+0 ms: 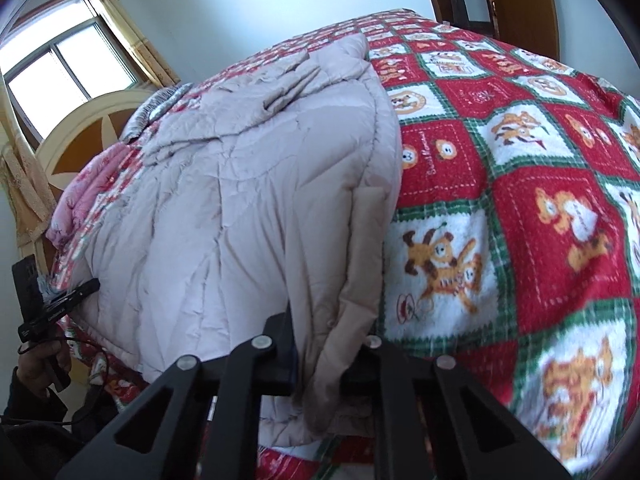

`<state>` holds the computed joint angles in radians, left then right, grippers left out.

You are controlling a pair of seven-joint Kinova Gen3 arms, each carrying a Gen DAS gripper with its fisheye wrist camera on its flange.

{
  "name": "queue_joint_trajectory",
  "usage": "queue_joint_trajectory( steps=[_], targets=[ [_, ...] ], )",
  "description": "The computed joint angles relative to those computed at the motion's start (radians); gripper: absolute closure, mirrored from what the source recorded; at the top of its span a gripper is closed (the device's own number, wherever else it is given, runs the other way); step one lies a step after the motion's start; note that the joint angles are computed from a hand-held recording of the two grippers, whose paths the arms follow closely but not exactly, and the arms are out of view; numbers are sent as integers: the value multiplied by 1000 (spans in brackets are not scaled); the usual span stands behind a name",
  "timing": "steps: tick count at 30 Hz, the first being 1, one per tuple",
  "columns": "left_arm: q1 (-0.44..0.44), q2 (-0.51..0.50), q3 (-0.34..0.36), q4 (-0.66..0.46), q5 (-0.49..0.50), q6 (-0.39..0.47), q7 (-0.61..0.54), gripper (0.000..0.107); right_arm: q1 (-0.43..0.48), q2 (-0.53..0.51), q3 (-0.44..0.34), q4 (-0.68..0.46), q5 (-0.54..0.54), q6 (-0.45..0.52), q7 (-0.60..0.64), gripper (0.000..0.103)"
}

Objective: Fold large clothes

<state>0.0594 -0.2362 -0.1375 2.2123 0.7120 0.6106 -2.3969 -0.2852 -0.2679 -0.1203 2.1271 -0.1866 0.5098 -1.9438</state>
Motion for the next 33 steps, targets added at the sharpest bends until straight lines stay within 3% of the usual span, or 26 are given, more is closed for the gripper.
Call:
queue_joint_trajectory(
  steps=[4,6,10,14,19,23,27,30,33],
  targets=[
    [22,-75,-31,-23,-90,46,48,91,19,-75,-36,22,15,7,-37,89],
    [63,-116,-29,-26,-172,6,103,92,36,-102,-70,25,34,7,-77,89],
    [54,-176,62,-53,-334,-66,236,93,95,-151,-150,8,98,-30,-159,90],
    [52,-155,123,-83,-492,-148,377,93,184,-146,-238,-42,204,-63,-226,90],
    [115,-123,80,-116,-572,-190,469,95,244,-117,-296,-93,305,-91,-289,91],
    [134,-74,71,-191,-617,-205,473,96,264,-79,-314,-150,414,-107,-341,91],
    [122,72,77,-370,-614,-145,433,95,425,-4,-462,-243,576,-93,-442,92],
    [-11,211,177,-509,-523,-102,355,95,498,118,-546,-356,698,-45,-533,92],
    [-149,347,302,-648,-457,-65,354,92,495,234,-562,-461,801,15,-604,92]
  ],
)
